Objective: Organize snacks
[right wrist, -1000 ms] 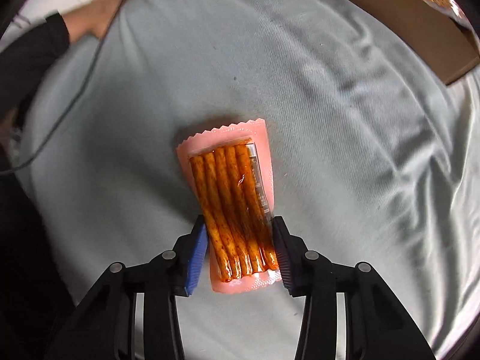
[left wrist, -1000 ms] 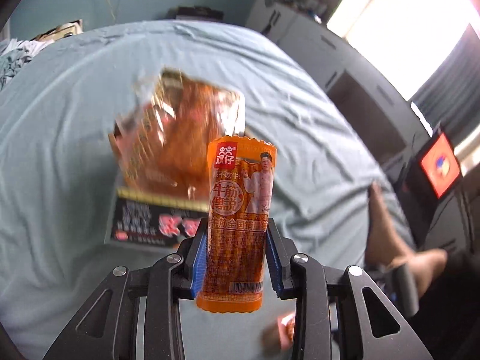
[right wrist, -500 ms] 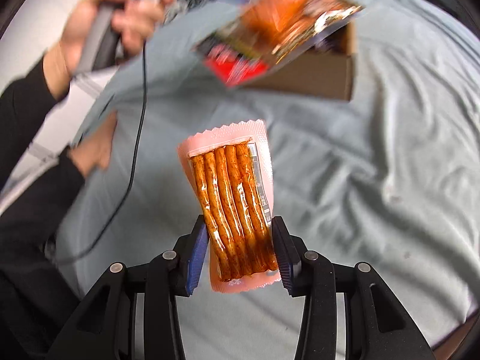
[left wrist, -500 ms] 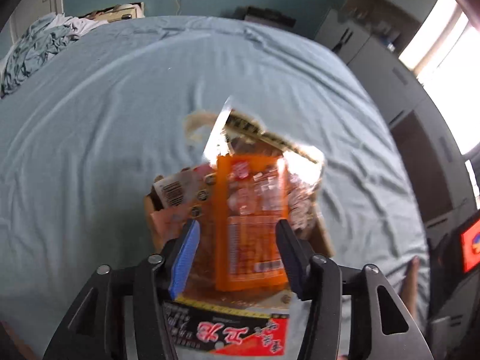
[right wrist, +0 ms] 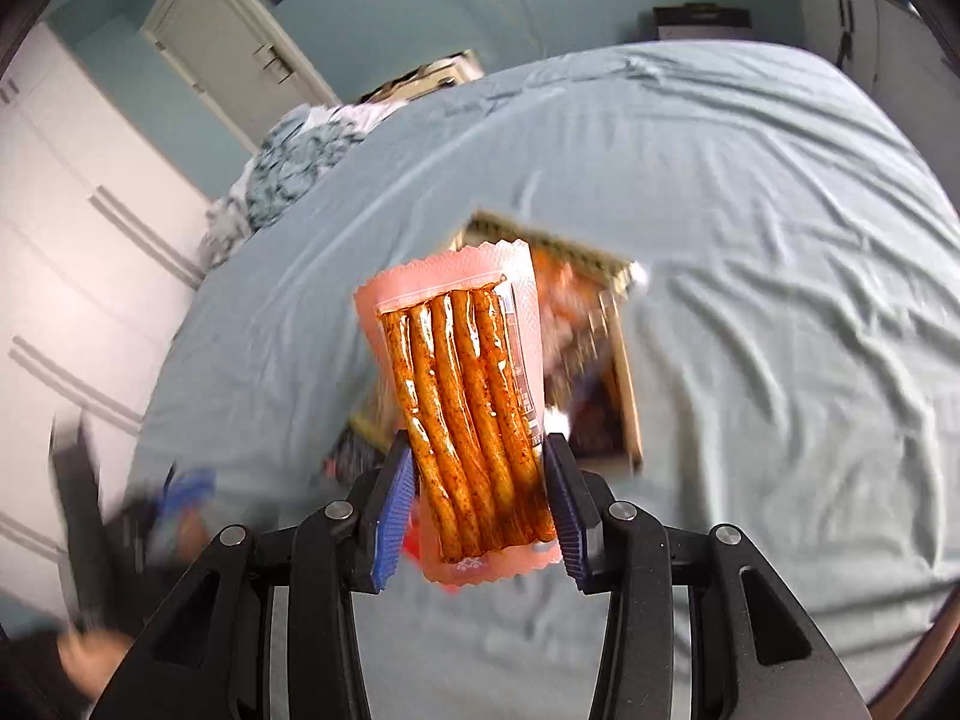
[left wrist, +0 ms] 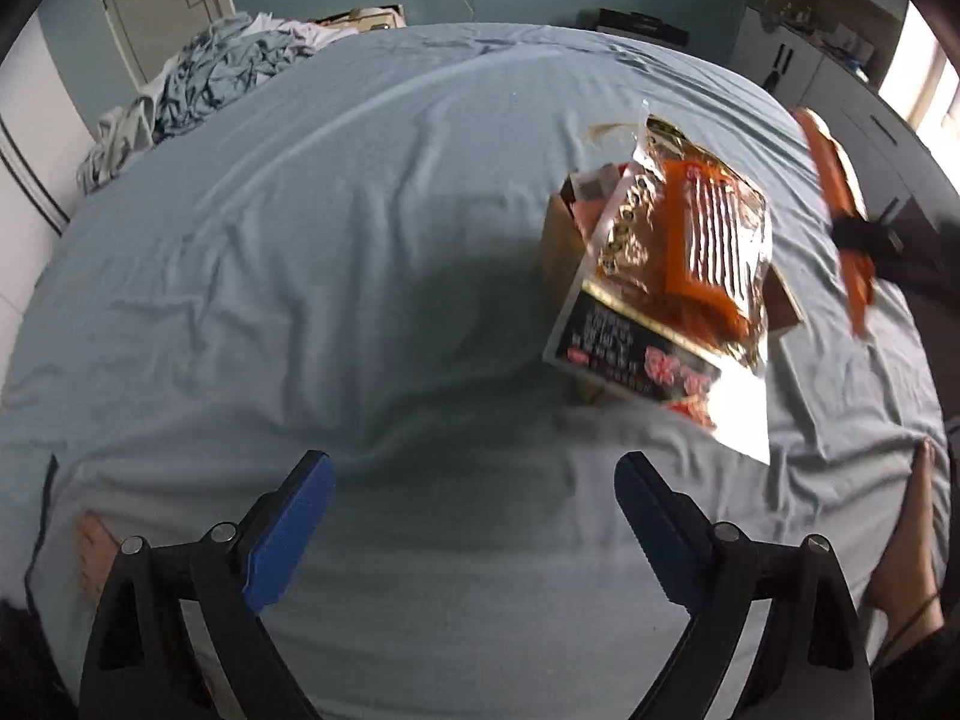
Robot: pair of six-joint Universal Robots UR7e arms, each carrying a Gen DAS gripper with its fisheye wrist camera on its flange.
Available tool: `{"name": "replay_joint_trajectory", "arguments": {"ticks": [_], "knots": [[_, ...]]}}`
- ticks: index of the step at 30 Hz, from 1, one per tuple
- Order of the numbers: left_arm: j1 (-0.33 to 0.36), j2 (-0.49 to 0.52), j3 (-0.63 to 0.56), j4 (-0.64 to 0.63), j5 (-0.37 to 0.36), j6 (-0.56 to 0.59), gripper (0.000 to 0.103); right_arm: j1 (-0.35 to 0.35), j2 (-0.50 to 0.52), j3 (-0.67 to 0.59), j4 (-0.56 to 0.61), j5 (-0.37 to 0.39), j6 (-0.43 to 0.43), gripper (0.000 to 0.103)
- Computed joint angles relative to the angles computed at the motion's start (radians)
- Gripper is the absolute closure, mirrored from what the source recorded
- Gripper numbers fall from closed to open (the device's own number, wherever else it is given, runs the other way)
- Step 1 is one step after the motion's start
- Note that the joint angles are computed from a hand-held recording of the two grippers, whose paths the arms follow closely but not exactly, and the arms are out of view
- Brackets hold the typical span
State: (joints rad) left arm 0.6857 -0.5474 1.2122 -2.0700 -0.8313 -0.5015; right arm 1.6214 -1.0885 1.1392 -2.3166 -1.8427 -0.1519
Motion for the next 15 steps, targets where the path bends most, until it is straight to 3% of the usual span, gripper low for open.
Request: {"name": "replay_joint_trajectory", "arguments": {"ticks": [2, 4, 7, 8, 12, 15], "knots": [[0.012, -0.043, 0.085, -0.073, -0.052, -0.017, 0.007, 0.025, 0.082, -0.099, 0.022, -0.07, 0.042, 0.062], [0.023, -0.047, 0.076, -0.025, -0.081, -0.012, 0.007, 0.042, 0.139, -0.165, 0.049, -0.122, 0.078, 0.059], [0.02, -0.063, 0.099, -0.048, -0.063, 0.007, 0.007, 0.058, 0.182, -0.204, 0.108, -0.2, 0.168, 0.043], [0.016, -0.072, 0.115, -0.075, -0.061, 0.015, 0.007, 0.063, 0.184, -0.21, 0.123, -0.213, 0.196, 0.042], [-0.003, -0.094, 0.135, -0.106, -0.063, 0.042, 0.007, 0.096, 0.096, -0.066, -0.019, -0.311, 0.159, 0.041], [-0.027, -0.114, 0.159, -0.122, -0.051, 0.044, 0.007, 0.129, -0.029, 0.116, -0.093, -0.388, 0.106, 0.039]]}}
